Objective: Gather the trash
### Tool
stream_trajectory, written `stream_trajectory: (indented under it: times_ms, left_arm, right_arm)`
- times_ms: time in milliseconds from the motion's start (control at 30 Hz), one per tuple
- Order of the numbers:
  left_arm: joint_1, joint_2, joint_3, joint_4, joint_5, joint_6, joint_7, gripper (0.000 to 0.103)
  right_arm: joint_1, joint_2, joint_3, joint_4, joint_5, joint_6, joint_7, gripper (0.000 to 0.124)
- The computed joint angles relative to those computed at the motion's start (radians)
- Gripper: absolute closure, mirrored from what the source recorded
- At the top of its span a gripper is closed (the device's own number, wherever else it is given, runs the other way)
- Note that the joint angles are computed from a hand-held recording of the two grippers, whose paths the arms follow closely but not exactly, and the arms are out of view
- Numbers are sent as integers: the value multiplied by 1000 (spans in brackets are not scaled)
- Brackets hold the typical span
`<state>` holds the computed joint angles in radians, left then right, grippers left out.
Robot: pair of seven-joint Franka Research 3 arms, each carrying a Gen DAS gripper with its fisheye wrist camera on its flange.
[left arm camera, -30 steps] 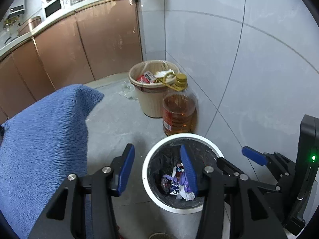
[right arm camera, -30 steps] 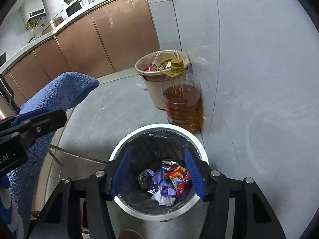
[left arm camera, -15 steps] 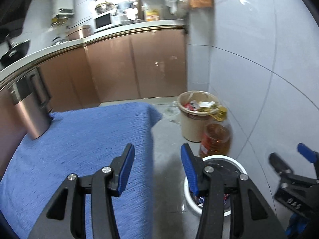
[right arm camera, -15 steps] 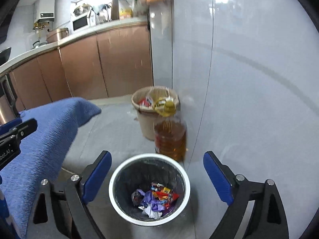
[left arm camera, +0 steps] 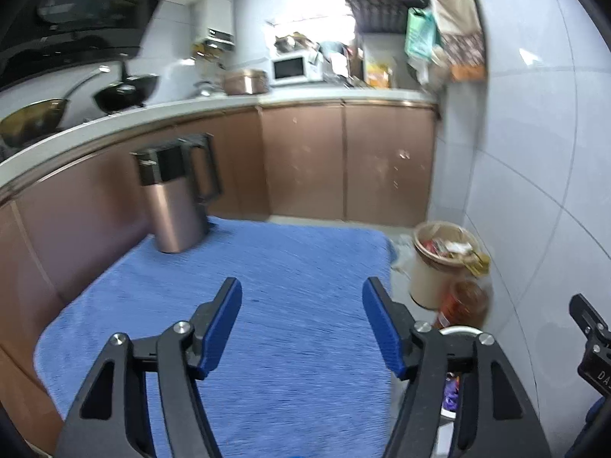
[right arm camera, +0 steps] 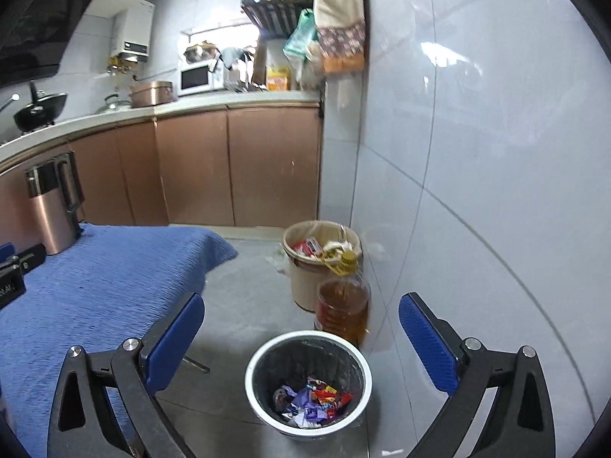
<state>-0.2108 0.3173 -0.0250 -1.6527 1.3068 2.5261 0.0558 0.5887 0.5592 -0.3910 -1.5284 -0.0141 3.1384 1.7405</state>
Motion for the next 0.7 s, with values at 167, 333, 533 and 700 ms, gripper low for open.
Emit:
stream_trajectory:
  times_ms: [167, 333, 533, 700]
  left_arm:
    - [11, -118, -10, -128, 86, -40, -120, 38]
    - [37, -200, -52, -214, 173, -67, -202, 38]
    - [62, -273, -100, -280, 238, -119, -287, 35]
    - [76, -326, -129, -329, 295, -152, -353, 27]
  right_arm:
    - [76, -53, -54, -77, -5, 59, -12, 21]
    - [165, -96, -122, -151, 35, 115, -59, 21]
    - [270, -134, -207, -215, 103, 166, -127, 21]
    - [356, -165, -272, -266, 170, 209, -197, 21]
